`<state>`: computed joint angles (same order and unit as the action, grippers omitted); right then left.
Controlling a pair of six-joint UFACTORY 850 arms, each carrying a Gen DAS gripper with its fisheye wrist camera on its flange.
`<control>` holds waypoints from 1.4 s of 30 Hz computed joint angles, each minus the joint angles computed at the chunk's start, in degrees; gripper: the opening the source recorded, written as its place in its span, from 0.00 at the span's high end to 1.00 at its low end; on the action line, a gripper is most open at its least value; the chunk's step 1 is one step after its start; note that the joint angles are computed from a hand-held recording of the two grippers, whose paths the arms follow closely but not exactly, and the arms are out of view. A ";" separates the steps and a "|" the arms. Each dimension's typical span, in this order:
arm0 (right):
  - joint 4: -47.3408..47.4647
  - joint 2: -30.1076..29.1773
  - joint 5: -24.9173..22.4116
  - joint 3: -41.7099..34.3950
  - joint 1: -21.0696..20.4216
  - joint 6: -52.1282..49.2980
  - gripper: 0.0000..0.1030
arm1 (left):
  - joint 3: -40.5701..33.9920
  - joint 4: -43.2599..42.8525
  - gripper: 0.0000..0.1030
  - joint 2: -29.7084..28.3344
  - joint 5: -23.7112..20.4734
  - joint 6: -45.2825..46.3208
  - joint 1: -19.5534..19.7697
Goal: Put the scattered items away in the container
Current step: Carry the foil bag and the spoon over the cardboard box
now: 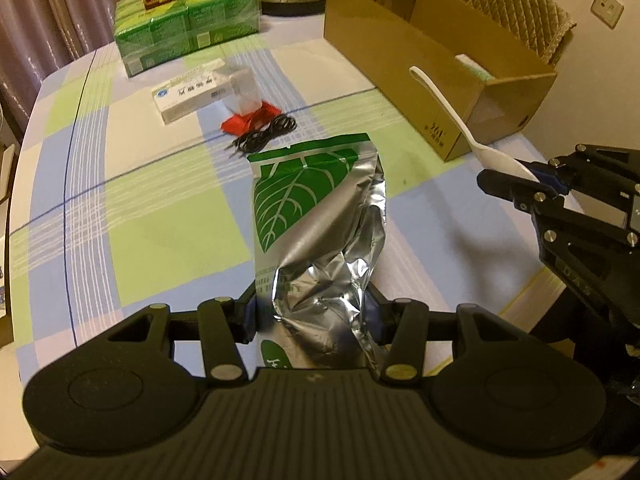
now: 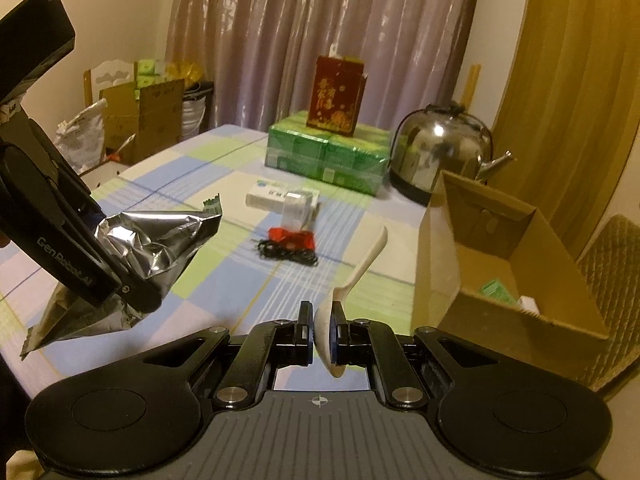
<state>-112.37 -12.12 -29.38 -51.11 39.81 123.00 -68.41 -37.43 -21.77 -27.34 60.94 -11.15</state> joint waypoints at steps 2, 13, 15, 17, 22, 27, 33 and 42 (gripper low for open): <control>-0.19 0.64 -0.52 0.28 -0.24 -0.10 0.96 | -0.50 -0.32 0.56 0.09 0.16 -0.01 -0.53; -0.86 4.00 -2.67 1.58 -3.53 -0.54 0.96 | -4.59 -4.50 0.56 -0.88 -0.32 1.24 -4.15; -0.73 4.83 -2.97 1.97 -4.47 -0.76 0.96 | -5.76 -5.26 0.56 -1.41 -0.69 1.43 -5.15; -0.75 5.45 -3.16 2.16 -5.55 -1.25 0.96 | -7.05 -5.55 0.56 -2.04 -0.96 1.30 -6.25; -2.16 6.91 -2.68 2.59 -8.96 -2.29 0.96 | -11.56 -6.44 0.56 -4.61 -2.48 0.59 -8.93; -5.42 7.27 -1.43 2.36 -13.43 -1.74 0.96 | -17.19 -6.38 0.56 -8.17 -4.00 -1.68 -11.73; -9.35 7.06 0.64 2.00 -18.35 -0.50 0.96 | -25.34 -5.94 0.56 -13.47 -6.20 -5.47 -14.62; -19.02 4.49 4.51 0.54 -24.47 5.88 0.96 | -40.65 -1.85 0.56 -23.44 -8.71 -16.24 -17.68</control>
